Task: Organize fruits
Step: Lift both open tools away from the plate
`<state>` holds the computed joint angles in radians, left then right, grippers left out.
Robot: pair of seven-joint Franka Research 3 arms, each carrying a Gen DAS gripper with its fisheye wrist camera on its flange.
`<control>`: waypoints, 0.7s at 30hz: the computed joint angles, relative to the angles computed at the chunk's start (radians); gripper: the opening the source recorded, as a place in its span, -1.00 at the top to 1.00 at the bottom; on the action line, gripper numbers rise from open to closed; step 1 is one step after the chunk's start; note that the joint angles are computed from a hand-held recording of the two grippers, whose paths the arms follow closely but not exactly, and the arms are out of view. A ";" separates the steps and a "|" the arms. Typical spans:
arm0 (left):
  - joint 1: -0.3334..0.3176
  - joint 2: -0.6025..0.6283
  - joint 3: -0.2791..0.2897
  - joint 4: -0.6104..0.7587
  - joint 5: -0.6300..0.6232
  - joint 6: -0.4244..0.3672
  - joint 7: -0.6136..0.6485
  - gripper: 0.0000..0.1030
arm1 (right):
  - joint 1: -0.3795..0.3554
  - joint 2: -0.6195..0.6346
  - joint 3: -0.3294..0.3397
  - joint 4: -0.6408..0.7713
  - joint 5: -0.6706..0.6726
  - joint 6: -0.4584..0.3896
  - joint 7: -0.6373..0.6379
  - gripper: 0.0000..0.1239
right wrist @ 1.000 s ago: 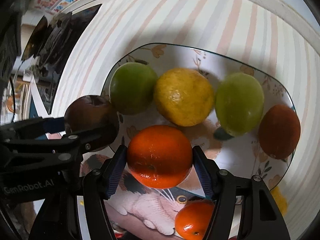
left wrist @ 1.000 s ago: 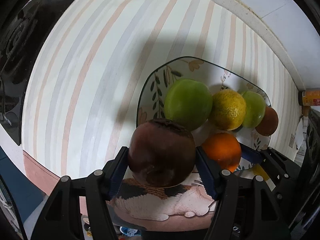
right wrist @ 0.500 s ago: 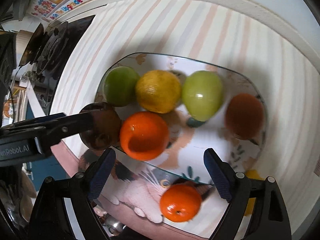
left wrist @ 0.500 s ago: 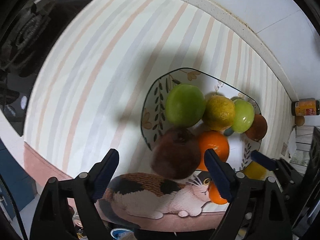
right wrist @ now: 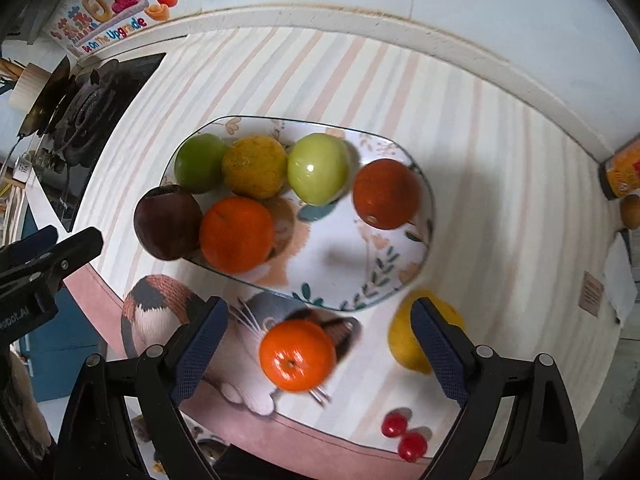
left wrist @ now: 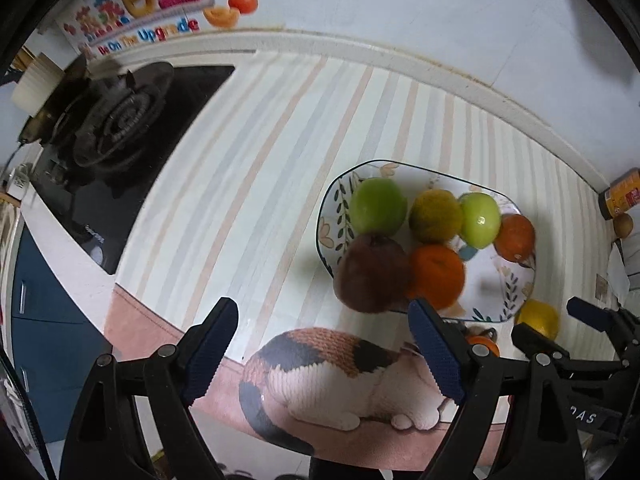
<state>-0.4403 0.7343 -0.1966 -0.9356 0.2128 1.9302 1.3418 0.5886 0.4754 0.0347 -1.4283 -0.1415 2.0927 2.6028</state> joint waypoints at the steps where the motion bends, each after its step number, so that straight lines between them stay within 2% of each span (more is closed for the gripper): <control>1: 0.005 -0.030 -0.003 -0.048 -0.002 0.028 -0.002 -0.69 | 0.005 -0.016 -0.002 -0.014 -0.007 0.001 0.006 -0.53; 3: 0.014 -0.102 -0.008 -0.154 0.004 0.089 -0.011 -0.69 | 0.015 -0.057 -0.003 -0.056 -0.032 0.014 0.026 -0.53; 8: 0.028 -0.207 -0.025 -0.294 0.019 0.168 -0.026 -0.69 | 0.032 -0.157 0.013 -0.148 -0.096 0.033 0.086 -0.53; 13: 0.044 -0.327 -0.042 -0.438 0.027 0.260 -0.051 -0.69 | 0.040 -0.232 0.039 -0.184 -0.176 0.012 0.138 -0.53; 21: 0.068 -0.450 -0.069 -0.564 -0.005 0.331 -0.066 -0.69 | 0.042 -0.321 0.088 -0.216 -0.263 -0.028 0.205 -0.53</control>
<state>-0.3721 0.2843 -0.2654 -1.4999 0.2078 2.2616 1.2758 0.6301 0.1541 0.1228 -1.6447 -0.4045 2.0649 2.8080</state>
